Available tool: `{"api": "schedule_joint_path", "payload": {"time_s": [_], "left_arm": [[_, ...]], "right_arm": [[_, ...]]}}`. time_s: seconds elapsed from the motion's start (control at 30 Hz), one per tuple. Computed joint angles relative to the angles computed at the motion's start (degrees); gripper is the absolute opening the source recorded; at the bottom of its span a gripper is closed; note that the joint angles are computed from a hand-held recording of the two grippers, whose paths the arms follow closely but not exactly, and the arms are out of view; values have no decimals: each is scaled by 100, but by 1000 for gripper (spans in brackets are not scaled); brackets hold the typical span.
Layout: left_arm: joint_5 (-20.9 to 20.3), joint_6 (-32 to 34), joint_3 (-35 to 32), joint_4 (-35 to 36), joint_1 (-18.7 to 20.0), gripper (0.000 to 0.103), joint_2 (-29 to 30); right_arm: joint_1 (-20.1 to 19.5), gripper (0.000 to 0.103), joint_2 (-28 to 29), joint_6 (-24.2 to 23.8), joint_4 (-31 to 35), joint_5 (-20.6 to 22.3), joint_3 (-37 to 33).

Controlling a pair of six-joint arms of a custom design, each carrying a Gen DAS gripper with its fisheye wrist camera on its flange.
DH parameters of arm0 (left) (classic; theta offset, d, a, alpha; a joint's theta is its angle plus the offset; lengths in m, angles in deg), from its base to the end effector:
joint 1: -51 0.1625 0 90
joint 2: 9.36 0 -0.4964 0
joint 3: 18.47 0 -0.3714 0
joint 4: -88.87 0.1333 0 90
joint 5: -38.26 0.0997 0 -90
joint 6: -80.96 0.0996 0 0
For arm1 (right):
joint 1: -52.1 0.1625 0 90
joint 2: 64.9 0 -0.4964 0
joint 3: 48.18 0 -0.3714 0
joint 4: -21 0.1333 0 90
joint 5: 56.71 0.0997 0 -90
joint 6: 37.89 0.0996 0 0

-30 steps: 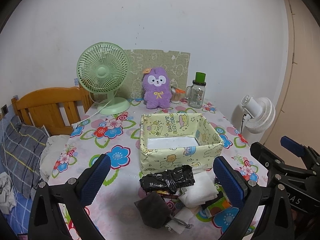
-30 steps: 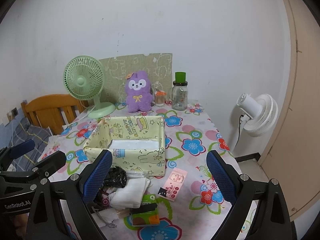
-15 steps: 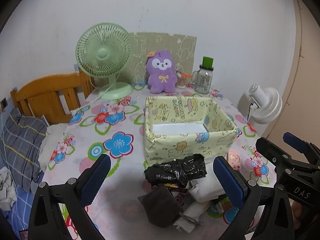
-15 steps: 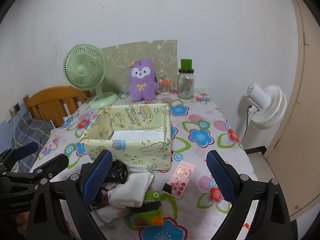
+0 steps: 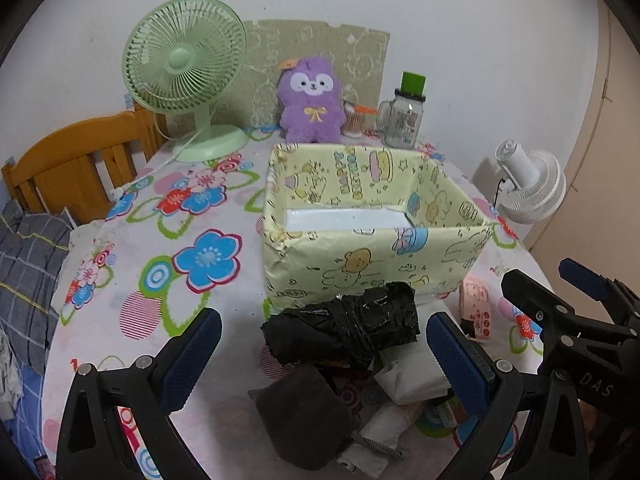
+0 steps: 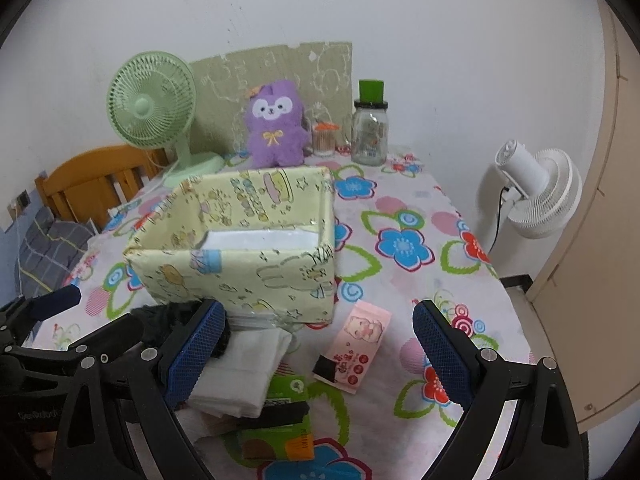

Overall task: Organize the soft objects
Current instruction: 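Move both tools down toward the items in front of the fabric box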

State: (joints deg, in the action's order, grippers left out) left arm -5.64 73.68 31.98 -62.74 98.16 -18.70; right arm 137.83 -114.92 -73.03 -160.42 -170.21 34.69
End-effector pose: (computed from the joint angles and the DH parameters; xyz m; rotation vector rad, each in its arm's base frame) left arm -0.4529 -0.7900 -0.0309 0.5636 2.3693 -0.8354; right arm 0.0367 -0.7657 0.3789 0.3435 -2.2236 1.0232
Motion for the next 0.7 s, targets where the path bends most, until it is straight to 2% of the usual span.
{"api": "schedule_joint_path", "payload": {"time_s": [0.27,0.7], "left_arm": [[-193,-247,-514,607,75,103,245],[-15,-381,-1538,1643,146,103,773]], "right_arm": [[-110,97,122,57,206,-216,-204],[-301,97,317,345,832,-267,-610]]}}
